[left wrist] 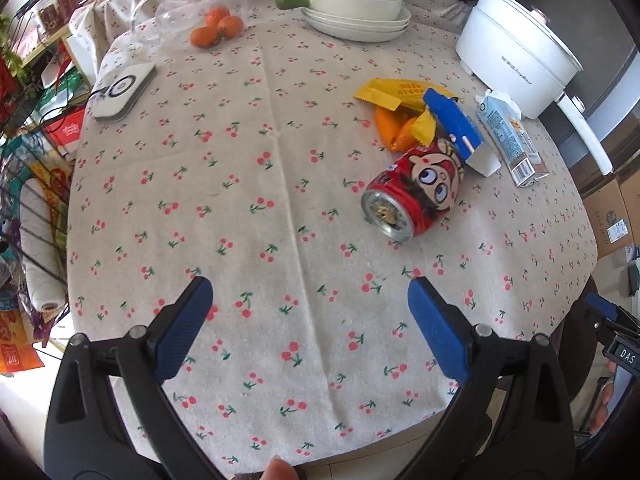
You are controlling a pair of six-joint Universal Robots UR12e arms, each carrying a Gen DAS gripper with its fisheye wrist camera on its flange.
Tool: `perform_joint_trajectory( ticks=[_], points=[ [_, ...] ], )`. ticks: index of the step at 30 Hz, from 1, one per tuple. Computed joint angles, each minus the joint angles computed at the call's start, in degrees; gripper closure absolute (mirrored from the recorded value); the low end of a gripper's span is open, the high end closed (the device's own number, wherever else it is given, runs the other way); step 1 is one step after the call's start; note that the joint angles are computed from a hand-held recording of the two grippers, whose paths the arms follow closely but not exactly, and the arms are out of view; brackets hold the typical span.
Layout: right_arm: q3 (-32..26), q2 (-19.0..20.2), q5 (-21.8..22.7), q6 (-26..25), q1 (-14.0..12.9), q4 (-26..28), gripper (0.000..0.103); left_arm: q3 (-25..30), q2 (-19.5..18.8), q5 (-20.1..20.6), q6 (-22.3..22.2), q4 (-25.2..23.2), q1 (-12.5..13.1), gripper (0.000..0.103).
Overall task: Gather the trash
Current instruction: 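Reach the left gripper to the red cartoon can and grasp it, then lift the cartoon can with the left gripper while the right grasps the milk carton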
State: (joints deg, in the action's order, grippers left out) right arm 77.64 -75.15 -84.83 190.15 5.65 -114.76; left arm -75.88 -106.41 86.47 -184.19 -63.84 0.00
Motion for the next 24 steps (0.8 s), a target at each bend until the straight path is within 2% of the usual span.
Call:
perform_joint_trajectory(
  ticks=[5, 7, 11, 18, 24],
  points=[
    [-1.3, 1.4, -1.3, -0.5, -0.2, 0.0, 0.022, 3.1, -2.9, -4.4, 7.7, 1.3, -1.1, 0.007],
    [-1.7, 1.9, -2.1, -0.4, -0.5, 0.3, 0.022, 5.0, -4.4, -6.3, 10.0, 0.0, -1.3, 0.015],
    [-1.8, 2.1, -2.3, -0.4, -1.3, 0.8, 0.022, 8.4, -7.2, -7.1, 12.8, -2.6, -2.0, 0.019],
    [-1.2, 1.7, -3.2, -1.2, -2.3, 1.6, 0.022, 10.8, -9.4, -5.8, 11.6, -7.2, -2.6, 0.040],
    [-1.1, 1.7, -3.0, -0.9, -2.3, 2.5, 0.022, 9.2, -8.1, -5.5, 9.0, -6.1, -2.4, 0.042]
  ],
)
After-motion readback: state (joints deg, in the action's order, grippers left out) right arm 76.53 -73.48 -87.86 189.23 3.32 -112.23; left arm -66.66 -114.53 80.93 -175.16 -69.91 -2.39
